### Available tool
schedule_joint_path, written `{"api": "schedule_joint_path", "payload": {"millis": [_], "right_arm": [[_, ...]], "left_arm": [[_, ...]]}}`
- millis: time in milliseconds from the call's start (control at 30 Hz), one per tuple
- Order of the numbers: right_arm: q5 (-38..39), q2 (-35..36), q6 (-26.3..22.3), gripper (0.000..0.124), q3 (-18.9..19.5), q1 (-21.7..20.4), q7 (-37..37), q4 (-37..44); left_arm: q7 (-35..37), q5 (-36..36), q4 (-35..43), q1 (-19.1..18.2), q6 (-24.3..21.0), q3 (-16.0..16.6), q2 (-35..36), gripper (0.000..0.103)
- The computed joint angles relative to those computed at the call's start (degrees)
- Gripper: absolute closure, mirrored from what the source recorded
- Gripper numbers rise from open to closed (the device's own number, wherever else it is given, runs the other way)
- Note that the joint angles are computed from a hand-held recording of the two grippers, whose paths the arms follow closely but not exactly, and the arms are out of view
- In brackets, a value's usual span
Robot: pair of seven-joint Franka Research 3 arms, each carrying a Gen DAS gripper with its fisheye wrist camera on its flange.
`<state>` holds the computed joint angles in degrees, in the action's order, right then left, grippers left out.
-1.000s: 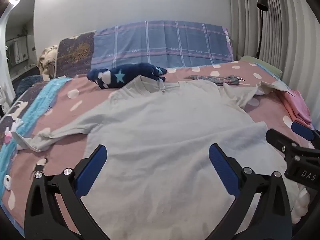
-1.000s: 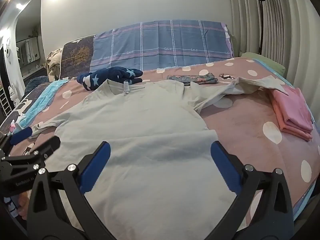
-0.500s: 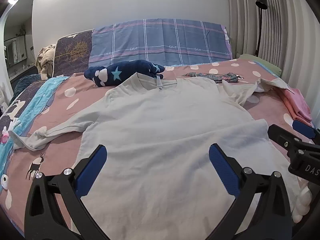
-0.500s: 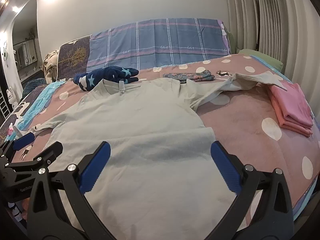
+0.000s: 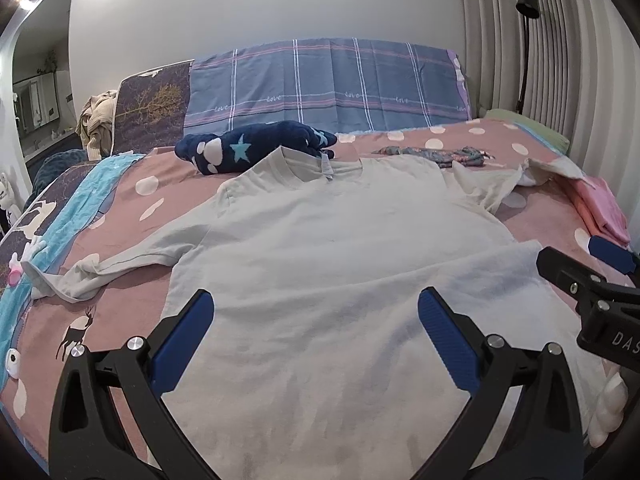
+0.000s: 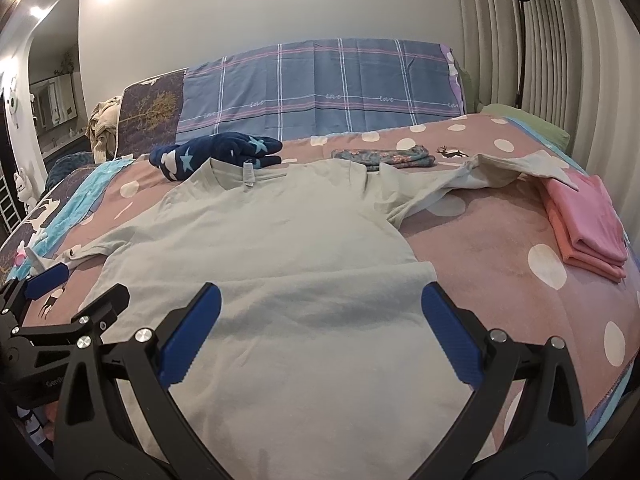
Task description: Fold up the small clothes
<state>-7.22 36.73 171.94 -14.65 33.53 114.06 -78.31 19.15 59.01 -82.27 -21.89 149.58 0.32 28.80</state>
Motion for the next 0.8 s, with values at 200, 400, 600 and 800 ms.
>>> {"api": "schedule_joint_path", "payload": {"millis": [200, 400, 600, 800], "right_arm": [[-0.04, 0.13, -0.19, 0.023, -0.15, 0.12, 0.13, 0.24], [-0.34, 1.07, -1.15, 0.023, -0.35, 0.1, 0.79, 1.73], [-0.42, 1.42, -1.68, 0.023, 0.67, -0.69, 0.21, 2.29], [-0.39, 1.76, -1.89, 0.023, 1.01, -0.97, -0.11, 2.89]], "left_arm": [[-0.56, 0.53, -0.23, 0.21, 0.9, 0.15, -0.18, 0.001], [1.7, -1.61, 0.39, 0.71, 0.69, -0.35, 0.46, 0.001], [3.3, -3.07, 0.92, 0.64, 0.7, -0.3, 1.05, 0.001], [4.49, -4.03, 1.4, 0.56, 0.83, -0.16, 1.51, 0.001]]}}
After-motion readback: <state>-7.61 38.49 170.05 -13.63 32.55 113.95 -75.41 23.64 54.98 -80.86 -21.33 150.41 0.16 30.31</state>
